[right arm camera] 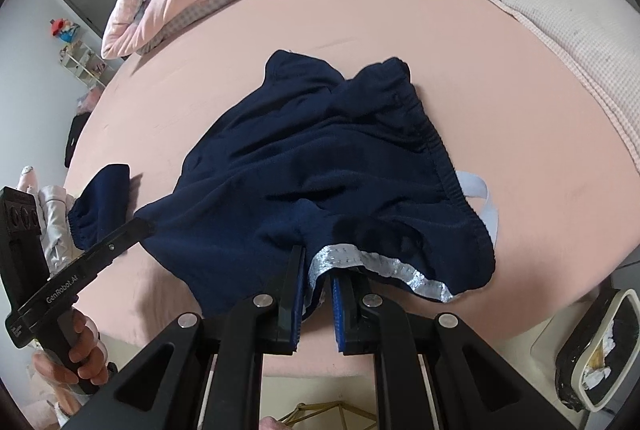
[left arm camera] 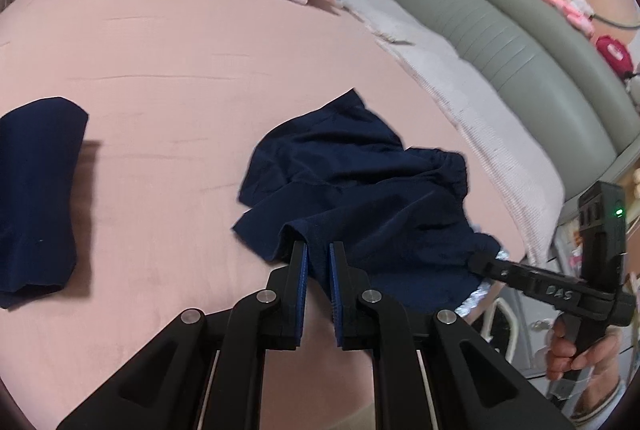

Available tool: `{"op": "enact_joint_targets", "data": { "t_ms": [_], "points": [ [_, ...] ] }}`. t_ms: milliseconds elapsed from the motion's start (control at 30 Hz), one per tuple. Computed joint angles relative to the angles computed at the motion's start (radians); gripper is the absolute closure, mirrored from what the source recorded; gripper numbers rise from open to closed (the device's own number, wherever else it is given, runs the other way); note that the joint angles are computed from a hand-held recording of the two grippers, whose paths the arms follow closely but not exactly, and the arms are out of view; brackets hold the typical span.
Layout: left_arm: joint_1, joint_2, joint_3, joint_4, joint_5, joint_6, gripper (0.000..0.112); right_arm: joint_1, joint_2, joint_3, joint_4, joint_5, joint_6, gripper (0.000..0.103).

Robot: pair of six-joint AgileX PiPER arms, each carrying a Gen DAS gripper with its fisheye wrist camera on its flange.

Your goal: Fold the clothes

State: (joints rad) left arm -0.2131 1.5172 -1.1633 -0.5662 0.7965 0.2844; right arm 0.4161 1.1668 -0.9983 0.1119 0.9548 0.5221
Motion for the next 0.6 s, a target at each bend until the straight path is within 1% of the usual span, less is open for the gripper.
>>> {"op": "enact_joint_targets", "data": {
  "t_ms": [167, 233, 300, 333, 367, 400, 433, 467, 500, 533, 600],
  "points": [
    [0.027, -0.008, 0.016, 0.007, -0.009, 0.011, 0.103, 0.008, -0.016, 0.040, 0.010, -0.027, 0.018, 0.092],
    [0.043, 0.003, 0.001, 0.012, 0.018, 0.005, 0.103, -0.001, -0.023, 0.061, 0.039, -0.036, 0.006, 0.092],
    [0.060, 0.015, -0.012, -0.008, 0.061, 0.027, 0.103, -0.036, -0.011, 0.073, 0.106, -0.021, -0.040, 0.085],
    [0.059, 0.015, -0.014, -0.001, 0.075, 0.027, 0.101, -0.045, -0.010, 0.083, 0.125, -0.021, -0.045, 0.076],
    [0.056, 0.014, -0.015, 0.008, 0.088, 0.025, 0.093, -0.051, -0.015, 0.095, 0.137, -0.029, -0.049, 0.073],
    [0.049, 0.008, -0.011, 0.023, 0.087, 0.016, 0.086, -0.057, -0.021, 0.108, 0.150, -0.036, -0.054, 0.073],
    [0.037, -0.001, -0.001, 0.042, 0.078, -0.004, 0.062, -0.062, -0.025, 0.119, 0.162, -0.042, -0.061, 0.072],
    [0.031, -0.010, 0.011, 0.044, 0.068, -0.015, 0.039, -0.064, -0.027, 0.124, 0.174, -0.042, -0.073, 0.066],
    [0.035, -0.018, 0.024, 0.018, 0.061, -0.003, 0.037, -0.065, -0.027, 0.127, 0.184, -0.041, -0.081, 0.062],
    [0.053, -0.023, 0.040, -0.046, 0.068, 0.031, 0.037, -0.064, -0.027, 0.129, 0.191, -0.043, -0.085, 0.056],
    [0.083, -0.014, 0.048, -0.152, 0.110, 0.076, 0.037, -0.057, -0.035, 0.140, 0.203, -0.057, -0.087, 0.055]
  ]
}}
